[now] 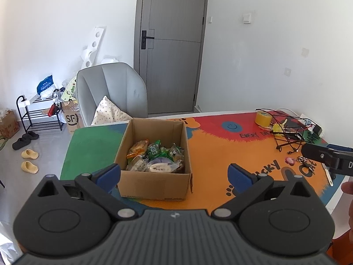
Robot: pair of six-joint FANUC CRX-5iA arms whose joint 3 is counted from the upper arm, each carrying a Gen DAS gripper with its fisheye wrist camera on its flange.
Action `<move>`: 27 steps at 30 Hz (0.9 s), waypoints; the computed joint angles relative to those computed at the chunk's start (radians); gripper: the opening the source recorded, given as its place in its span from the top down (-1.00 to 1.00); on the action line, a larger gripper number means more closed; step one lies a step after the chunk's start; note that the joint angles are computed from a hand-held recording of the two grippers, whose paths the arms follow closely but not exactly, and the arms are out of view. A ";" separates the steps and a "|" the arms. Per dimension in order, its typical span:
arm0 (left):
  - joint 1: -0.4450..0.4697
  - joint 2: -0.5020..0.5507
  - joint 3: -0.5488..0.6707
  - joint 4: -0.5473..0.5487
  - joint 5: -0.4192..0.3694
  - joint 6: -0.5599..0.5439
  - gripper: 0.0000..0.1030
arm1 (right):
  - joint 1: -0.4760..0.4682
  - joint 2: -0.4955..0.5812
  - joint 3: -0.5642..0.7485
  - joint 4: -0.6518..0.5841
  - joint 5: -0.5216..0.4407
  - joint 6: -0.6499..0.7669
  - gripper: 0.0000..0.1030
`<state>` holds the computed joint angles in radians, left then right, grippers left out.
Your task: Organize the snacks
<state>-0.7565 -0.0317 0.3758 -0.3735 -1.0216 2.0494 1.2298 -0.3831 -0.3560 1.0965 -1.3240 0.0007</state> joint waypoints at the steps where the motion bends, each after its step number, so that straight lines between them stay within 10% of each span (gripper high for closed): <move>1: 0.001 -0.001 -0.001 0.001 0.001 0.000 -0.99 | 0.002 0.002 0.002 0.000 -0.002 0.002 -1.00; 27: -0.001 0.005 -0.002 -0.005 -0.001 0.012 -0.99 | 0.003 0.001 -0.008 0.005 0.000 -0.005 -1.00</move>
